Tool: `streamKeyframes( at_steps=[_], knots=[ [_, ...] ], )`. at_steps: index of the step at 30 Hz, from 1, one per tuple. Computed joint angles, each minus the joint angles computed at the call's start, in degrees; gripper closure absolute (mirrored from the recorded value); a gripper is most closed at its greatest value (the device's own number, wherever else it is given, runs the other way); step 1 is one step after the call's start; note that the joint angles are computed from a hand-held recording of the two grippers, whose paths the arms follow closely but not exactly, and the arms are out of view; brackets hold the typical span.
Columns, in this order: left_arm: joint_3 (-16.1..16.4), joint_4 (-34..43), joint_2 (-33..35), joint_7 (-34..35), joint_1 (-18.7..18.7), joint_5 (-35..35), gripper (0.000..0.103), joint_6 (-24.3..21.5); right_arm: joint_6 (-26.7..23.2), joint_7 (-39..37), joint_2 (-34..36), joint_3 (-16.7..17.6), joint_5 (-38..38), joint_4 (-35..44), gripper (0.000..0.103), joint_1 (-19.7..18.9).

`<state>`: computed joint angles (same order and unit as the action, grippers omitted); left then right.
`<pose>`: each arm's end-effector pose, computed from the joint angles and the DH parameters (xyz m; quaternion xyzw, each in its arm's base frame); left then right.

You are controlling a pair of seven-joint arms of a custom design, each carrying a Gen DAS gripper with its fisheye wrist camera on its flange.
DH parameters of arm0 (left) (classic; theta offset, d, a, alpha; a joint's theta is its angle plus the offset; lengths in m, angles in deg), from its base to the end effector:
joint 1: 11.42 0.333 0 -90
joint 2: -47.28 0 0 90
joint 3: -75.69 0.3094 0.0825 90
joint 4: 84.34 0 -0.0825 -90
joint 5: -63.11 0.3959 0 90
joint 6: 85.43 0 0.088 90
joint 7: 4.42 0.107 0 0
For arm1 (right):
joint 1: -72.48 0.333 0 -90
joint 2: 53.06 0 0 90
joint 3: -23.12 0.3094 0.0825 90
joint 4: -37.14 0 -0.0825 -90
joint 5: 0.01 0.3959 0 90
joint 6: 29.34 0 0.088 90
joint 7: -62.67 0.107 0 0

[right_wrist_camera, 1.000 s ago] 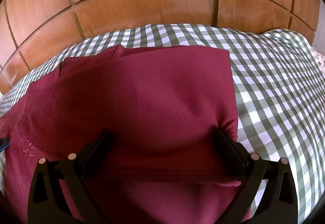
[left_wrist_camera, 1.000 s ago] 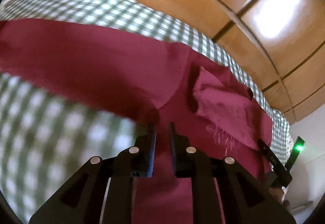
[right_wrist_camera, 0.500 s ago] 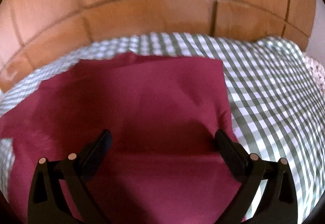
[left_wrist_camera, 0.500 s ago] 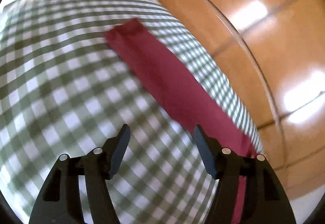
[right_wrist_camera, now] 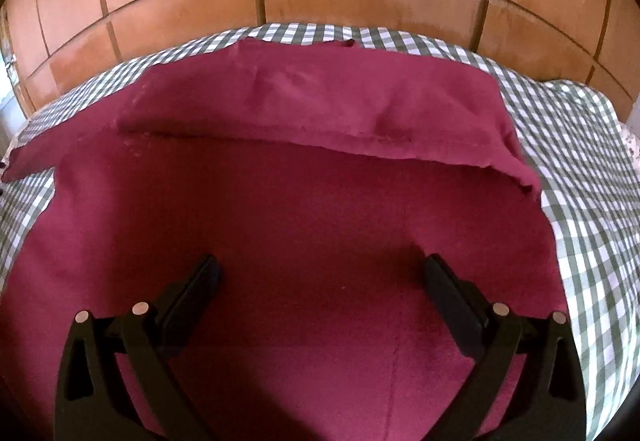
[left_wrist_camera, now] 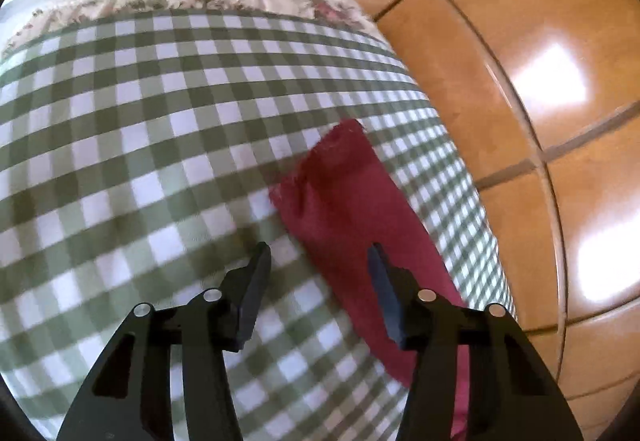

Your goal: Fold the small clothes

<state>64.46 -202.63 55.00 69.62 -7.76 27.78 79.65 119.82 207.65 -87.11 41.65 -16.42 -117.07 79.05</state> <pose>0.6207 -0.0454 0.4270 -0.8441 0.3919 -0.3654 0.0201 0.3703 0.1783 0.4435 -0.5607 0.7746 -0.2100 0.2037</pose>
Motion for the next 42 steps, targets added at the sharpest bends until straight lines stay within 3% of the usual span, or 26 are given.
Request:
streamKeyframes(
  at_steps=[2,5,7,10,13,17,21,26,28,30,32,39,42],
  knots=[
    [1.1,1.7,1.7,-3.5,-0.7,4.2,0.056,0.1,0.6,-0.6,0.2,-0.8,0.7,-0.2,0.002,0.4],
    [1.9,4.9,4.0,-7.4,-0.8,11.4,0.096,-2.0,0.6,-0.5,0.1,-0.6,0.9,-0.3,0.002,0.4],
    [1.0,4.0,3.1,-7.3,-0.7,13.5,0.097,0.3,0.5,-0.6,-0.1,-0.5,1.1,-0.4,0.002,0.4],
    [-3.7,2.9,1.2,1.8,1.3,7.4,0.097,3.1,0.5,-0.5,-0.1,-0.4,1.1,-0.4,0.002,0.4],
    [-8.9,2.2,-1.6,18.7,2.3,-7.9,0.097,4.3,0.4,-0.5,-0.5,-0.4,1.3,-0.6,0.002,0.4],
    [-11.7,2.4,-4.5,36.3,-0.8,-23.4,0.097,1.4,0.7,-0.4,-0.6,-0.2,1.4,-0.7,0.002,0.4],
    [-12.4,2.1,-5.7,43.9,-6.3,-26.8,0.097,-1.5,1.2,-0.5,-0.6,-0.4,1.5,-0.9,0.002,0.3],
    [-12.8,1.8,-4.0,45.6,-14.0,-20.3,0.097,-3.4,1.6,-0.5,-0.8,-0.3,1.8,-1.0,0.002,0.2],
    [-11.9,1.9,-2.6,42.9,-16.8,-14.9,0.092,-3.2,2.0,-0.6,-0.9,-0.4,2.1,-1.3,0.002,0.2],
    [-11.0,1.0,-2.6,42.1,-19.2,-11.6,0.070,-3.7,2.4,-0.7,-1.1,-0.6,2.4,-1.6,0.002,0.3],
    [-11.0,-0.9,-3.6,45.8,-20.3,-14.6,0.051,-2.5,2.9,-0.9,-1.3,-0.8,2.9,-1.8,0.002,0.3],
    [-7.2,-10.8,-10.7,48.9,-25.2,-19.2,0.050,3.5,1.9,-3.1,-0.9,-2.7,6.3,-0.3,0.002,1.8],
    [-4.9,-14.8,-13.4,47.1,-26.9,-19.6,0.050,4.7,11.9,-5.1,0.3,-7.2,14.3,-0.9,0.002,6.1]
  ],
)
